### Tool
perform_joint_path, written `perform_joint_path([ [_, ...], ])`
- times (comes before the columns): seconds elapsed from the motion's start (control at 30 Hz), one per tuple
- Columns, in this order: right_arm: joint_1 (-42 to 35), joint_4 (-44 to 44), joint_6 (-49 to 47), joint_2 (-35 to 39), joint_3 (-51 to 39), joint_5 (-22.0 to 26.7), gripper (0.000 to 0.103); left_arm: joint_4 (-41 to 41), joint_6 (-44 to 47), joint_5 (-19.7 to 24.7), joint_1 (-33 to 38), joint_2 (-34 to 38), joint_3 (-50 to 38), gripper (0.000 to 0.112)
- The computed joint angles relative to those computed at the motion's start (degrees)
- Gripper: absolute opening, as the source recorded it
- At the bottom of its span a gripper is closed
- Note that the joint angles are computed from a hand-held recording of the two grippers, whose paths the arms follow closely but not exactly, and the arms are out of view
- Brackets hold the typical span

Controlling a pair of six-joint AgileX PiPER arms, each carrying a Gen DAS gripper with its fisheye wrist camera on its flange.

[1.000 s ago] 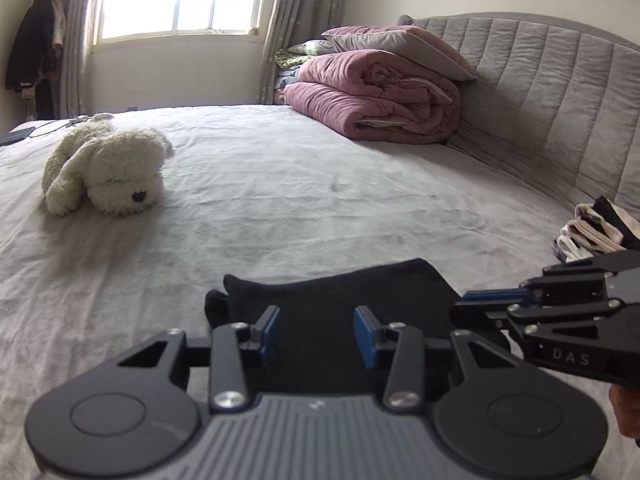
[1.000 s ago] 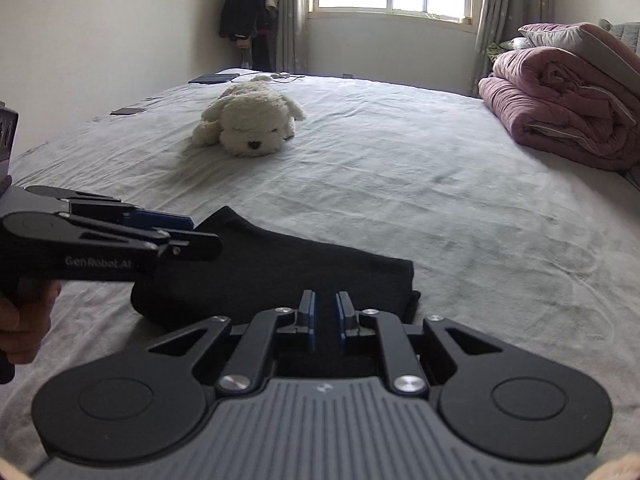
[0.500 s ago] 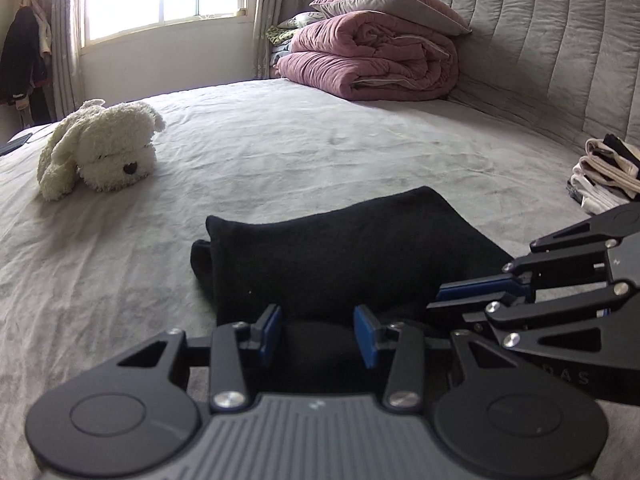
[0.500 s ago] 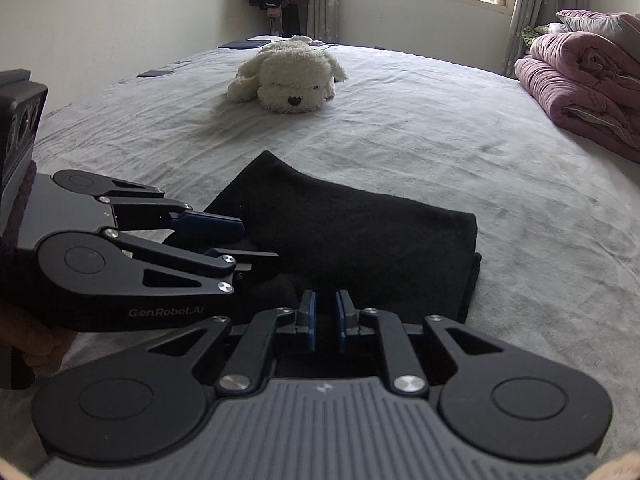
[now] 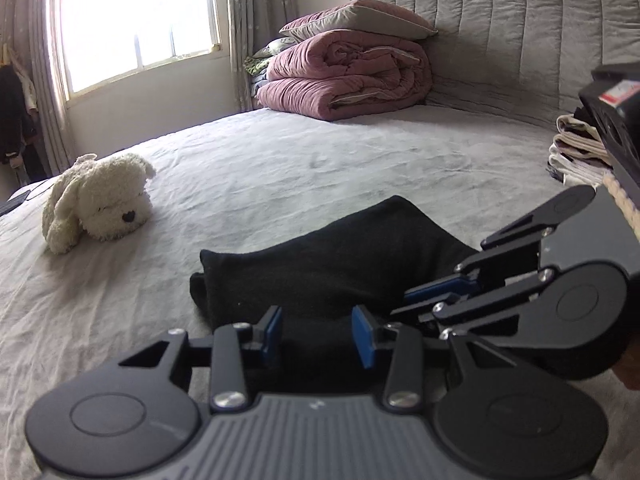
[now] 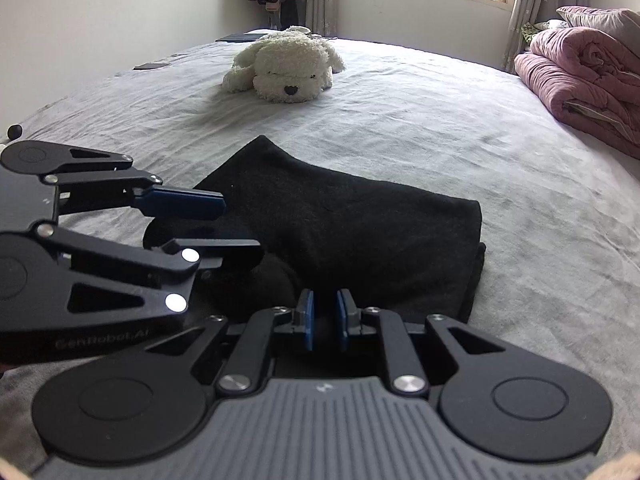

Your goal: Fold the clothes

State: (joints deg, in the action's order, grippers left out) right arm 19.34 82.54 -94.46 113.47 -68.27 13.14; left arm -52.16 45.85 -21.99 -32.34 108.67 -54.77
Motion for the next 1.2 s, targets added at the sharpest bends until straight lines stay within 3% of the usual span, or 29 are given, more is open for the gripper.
perform_joint_path([
  [0.1,-0.26,0.08,-0.29,0.02,-0.07,0.57,0.018,1.71,-2.63,2.69,2.16,1.16,-0.81,0.041],
  [0.3,-1.6,2.64,-2.6,-1.45,0.73,2.75,0.02,1.83,-1.96,0.95,1.65,2.04,-0.59,0.042],
  [0.47,-3.46,3.26,-3.79,-2.92,1.75,9.39,0.02,1.37,-1.5,0.26,1.26,2.3,-0.68,0.041],
  [0.6,-2.55,-7.64,6.58,-0.34,-0.89,8.33,0.02,3.5,-2.63,-1.02,0.92,2.69,-0.18,0.042],
  [0.83,-3.04,-7.06,5.6,-0.92,-0.38,8.82,0.019,2.81,-0.91,-1.75,0.72,2.35,0.16,0.043],
  [0.93,-3.86,-6.53,5.22,-2.51,0.6,8.49,0.024,1.86,1.53,-2.86,0.17,1.48,1.15,0.046],
  [1.1,-5.91,-11.42,11.06,-1.49,-0.16,7.61,0.026,7.36,-3.45,-2.02,1.35,0.24,3.03,0.048],
  [1.2,-6.52,-10.2,8.99,-2.05,0.72,7.95,0.026,8.56,-3.92,-2.18,1.34,-0.7,4.05,0.049],
])
